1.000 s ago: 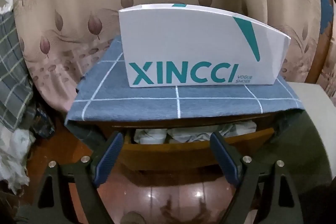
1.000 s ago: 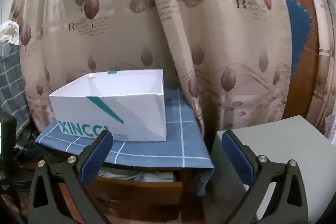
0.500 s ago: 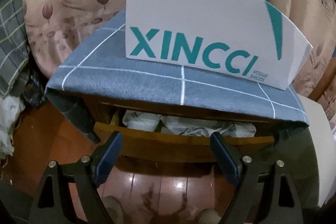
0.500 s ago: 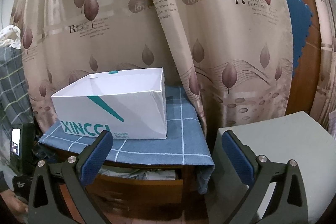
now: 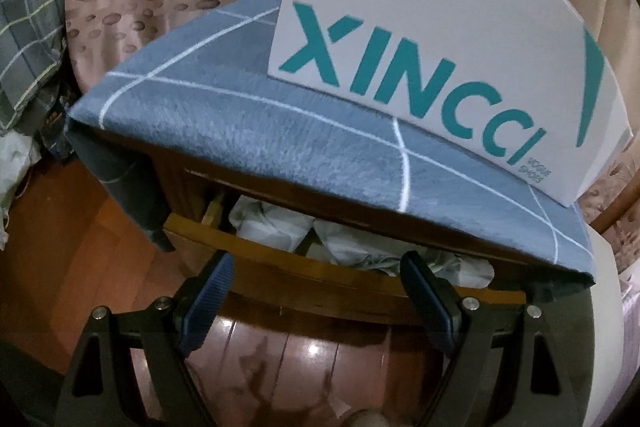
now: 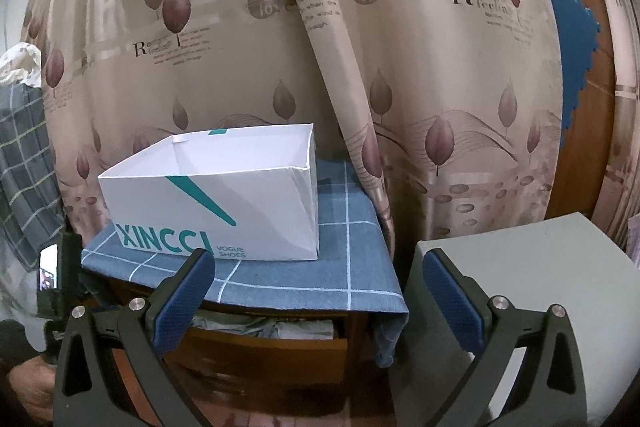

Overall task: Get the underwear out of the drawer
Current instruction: 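Move the left gripper toward the open wooden drawer under the cloth, then reach the left gripper into the drawer toward the white underwear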

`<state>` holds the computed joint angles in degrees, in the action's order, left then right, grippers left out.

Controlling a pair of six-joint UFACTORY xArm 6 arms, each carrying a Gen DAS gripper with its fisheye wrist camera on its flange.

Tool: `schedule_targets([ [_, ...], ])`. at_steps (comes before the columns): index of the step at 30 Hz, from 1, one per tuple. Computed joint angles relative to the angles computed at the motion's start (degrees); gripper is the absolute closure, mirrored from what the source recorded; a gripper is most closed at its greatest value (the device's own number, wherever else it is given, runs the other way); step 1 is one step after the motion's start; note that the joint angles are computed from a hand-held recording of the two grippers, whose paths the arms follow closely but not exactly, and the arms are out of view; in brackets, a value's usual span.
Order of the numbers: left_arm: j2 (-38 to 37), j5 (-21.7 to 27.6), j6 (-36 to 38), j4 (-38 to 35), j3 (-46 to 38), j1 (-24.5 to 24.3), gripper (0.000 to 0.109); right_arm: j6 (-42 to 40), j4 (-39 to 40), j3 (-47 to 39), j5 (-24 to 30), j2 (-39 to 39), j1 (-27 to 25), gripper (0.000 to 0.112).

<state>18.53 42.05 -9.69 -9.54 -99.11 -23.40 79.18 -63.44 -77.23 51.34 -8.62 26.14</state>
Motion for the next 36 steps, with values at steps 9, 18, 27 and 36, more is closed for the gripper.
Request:
schedule_targets([
  [9, 2.51, 1.54, -3.02, -0.27, -1.88, 0.63, 0.021, -0.80, 1.36, 0.30, -1.46, -0.19, -0.84, 0.009],
  [18, 4.35, 2.05, -6.61, -2.00, -2.81, 1.20, 0.021, -1.26, 2.95, 1.00, -3.19, -0.64, -1.68, 0.009],
  [27, 7.65, 5.03, -9.51, -2.32, -6.07, 2.11, 0.021, -1.12, 4.57, 2.07, -4.85, -1.53, -2.73, 0.009],
  [36, 9.70, 6.37, -12.17, -6.43, -7.33, 3.00, 0.022, -1.51, 5.93, 2.37, -5.60, -1.75, -3.34, 0.009],
])
